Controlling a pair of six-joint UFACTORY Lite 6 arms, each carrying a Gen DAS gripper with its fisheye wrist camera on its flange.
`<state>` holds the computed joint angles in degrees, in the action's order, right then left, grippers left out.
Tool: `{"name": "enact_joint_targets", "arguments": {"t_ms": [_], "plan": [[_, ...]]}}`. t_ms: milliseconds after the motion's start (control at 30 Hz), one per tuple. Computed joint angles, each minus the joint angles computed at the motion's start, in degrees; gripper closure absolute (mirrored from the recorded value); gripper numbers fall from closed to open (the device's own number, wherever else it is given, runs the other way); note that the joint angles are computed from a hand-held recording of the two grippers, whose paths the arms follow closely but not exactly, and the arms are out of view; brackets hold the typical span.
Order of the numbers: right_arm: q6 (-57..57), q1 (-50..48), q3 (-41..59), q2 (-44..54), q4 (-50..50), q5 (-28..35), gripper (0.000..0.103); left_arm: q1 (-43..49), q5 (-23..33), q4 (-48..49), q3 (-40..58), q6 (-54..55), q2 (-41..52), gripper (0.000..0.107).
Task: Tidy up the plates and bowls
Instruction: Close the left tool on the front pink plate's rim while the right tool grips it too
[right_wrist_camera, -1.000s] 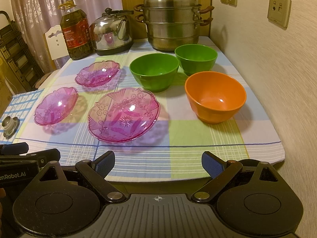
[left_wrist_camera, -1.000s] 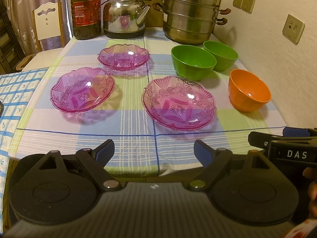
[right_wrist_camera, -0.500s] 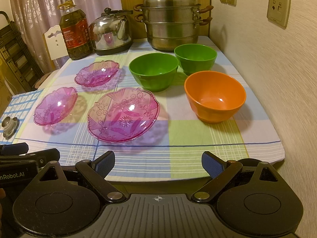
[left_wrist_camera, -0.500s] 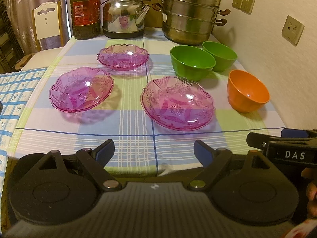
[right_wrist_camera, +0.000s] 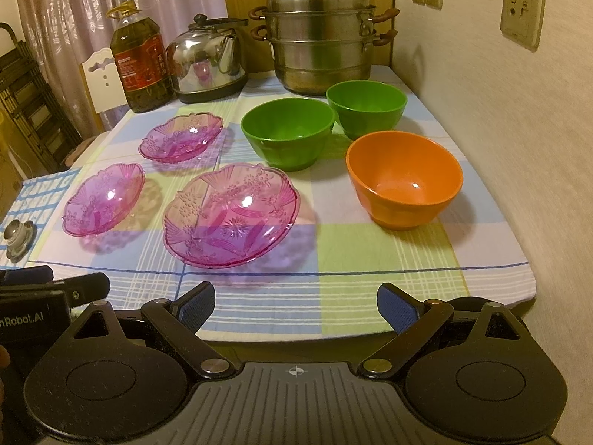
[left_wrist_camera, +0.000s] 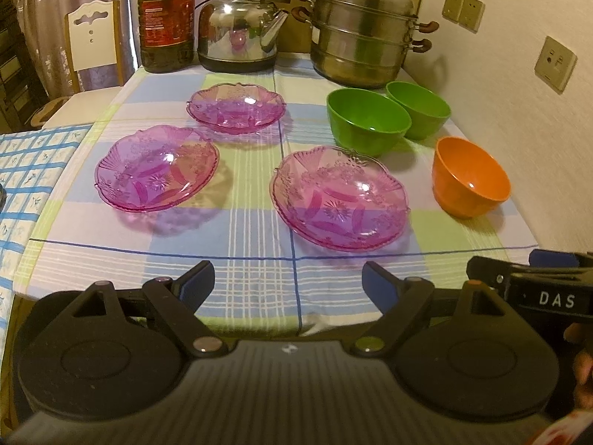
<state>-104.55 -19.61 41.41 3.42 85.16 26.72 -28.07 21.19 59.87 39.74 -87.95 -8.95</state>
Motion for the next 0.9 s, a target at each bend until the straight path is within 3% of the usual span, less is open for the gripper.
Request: {"name": "enact_joint_targets", "arguments": {"t_ms": [233, 633, 833, 900], "plan": [[5.2, 1.0, 4.9, 5.1, -3.2, 2.7, 0.009, 6.5, -4.9, 3.0, 1.6, 0.1, 3.3, 0.022], [5.0, 7.5, 15.4, 16.3, 0.8, -0.7, 0.009, 16.0, -12.8, 3.8, 10.5, 4.7, 16.1, 0.024], [5.7, 9.0, 22.8, 23.8, 1.7, -1.2, 0.010, 19.3, -15.6, -11.0, 18.8, 21.8, 25.6, 0.032], [6.9, 9.7, 25.7, 26.5, 0.9, -1.9, 0.022, 20.0, -16.3, -15.7, 21.3, 27.2, 28.4, 0.033]]}}
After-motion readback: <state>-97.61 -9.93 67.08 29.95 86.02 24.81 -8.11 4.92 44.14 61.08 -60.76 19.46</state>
